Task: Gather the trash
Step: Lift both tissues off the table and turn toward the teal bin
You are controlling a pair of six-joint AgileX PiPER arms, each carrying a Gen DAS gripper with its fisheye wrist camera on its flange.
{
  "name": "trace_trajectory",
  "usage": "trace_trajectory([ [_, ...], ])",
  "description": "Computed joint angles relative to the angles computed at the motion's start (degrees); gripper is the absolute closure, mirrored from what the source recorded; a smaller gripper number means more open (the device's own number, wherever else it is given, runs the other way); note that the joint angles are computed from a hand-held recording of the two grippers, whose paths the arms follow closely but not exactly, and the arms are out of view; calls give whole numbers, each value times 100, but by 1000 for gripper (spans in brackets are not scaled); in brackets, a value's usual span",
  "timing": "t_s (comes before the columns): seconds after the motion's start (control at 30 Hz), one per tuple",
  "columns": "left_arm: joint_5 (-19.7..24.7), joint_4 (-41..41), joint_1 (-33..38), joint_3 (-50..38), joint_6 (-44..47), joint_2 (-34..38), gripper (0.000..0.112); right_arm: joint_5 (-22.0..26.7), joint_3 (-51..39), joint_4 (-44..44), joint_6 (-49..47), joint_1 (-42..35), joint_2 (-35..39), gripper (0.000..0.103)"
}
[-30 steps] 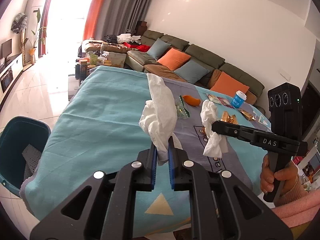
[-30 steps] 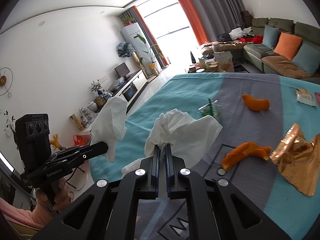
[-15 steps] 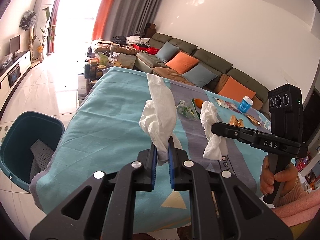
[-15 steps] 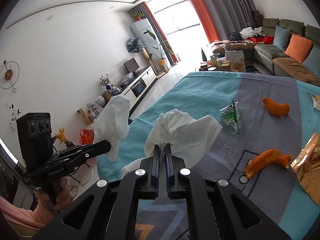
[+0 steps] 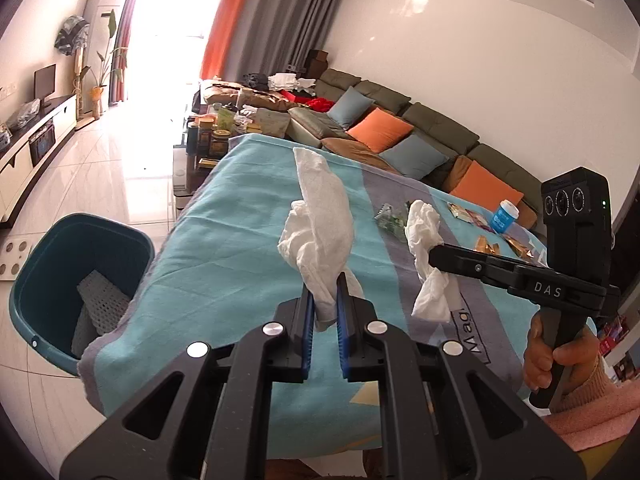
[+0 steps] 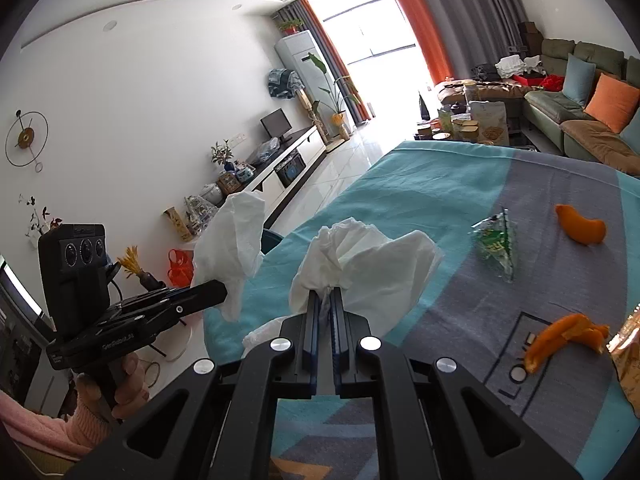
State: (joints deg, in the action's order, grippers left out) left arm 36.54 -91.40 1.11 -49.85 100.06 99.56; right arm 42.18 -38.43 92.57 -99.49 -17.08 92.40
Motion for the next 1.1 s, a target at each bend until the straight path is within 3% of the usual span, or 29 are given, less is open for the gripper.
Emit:
trace_trajectory([
  [1.1,-16,39,621,298,-130,-398,102,-111,-366,100,14,545,342,99],
])
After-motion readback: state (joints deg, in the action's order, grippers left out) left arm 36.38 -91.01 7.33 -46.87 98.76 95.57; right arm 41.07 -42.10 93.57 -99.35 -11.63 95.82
